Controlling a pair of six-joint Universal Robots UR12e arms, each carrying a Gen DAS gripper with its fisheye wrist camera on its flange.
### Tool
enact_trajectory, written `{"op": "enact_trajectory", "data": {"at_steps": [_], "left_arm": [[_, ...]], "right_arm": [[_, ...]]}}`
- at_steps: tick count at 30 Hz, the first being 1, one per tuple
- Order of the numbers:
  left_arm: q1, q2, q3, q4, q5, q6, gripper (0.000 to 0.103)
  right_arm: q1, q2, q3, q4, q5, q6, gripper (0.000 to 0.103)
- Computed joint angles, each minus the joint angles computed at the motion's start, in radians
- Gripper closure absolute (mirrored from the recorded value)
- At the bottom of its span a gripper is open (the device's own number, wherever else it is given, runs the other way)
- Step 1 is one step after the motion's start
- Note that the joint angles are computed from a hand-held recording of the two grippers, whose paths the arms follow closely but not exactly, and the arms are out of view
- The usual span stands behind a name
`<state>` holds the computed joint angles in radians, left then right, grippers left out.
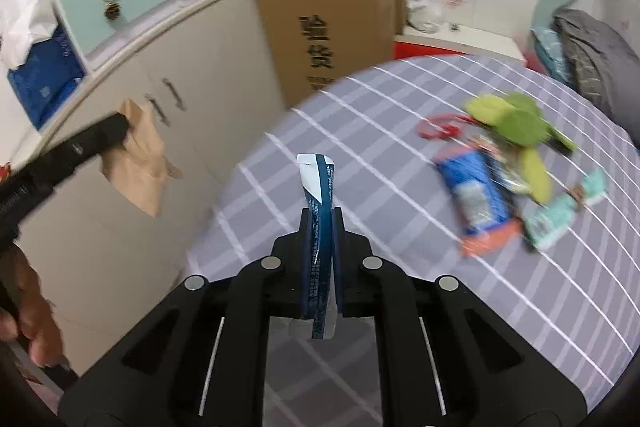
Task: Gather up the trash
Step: 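Carry both items over the wastebasket and open both tools to drop them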
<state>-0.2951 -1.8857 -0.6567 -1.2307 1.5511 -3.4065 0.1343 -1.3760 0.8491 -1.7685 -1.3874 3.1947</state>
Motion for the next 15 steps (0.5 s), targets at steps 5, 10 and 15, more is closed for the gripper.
{"op": "enact_trajectory", "data": {"at_steps": [5,10,15], "left_arm": [[0.054,0.038,-0.067,0.012,0.005,-0.026,0.101],[0.108,0.063,-0.123,0.0,0.009,-0.052,0.101],[0.15,0.077,-0.166,-0.018,0.01,-0.065,0.101]], "right_arm": [[0.049,0.081,-0.11,0.025,0.061,0.003,0.094],[0.097,0.176,-0.23,0.064,0.08,0.004,0.094],[0.132,0.272,-0.351,0.128,0.109,0.016,0.094]]}}
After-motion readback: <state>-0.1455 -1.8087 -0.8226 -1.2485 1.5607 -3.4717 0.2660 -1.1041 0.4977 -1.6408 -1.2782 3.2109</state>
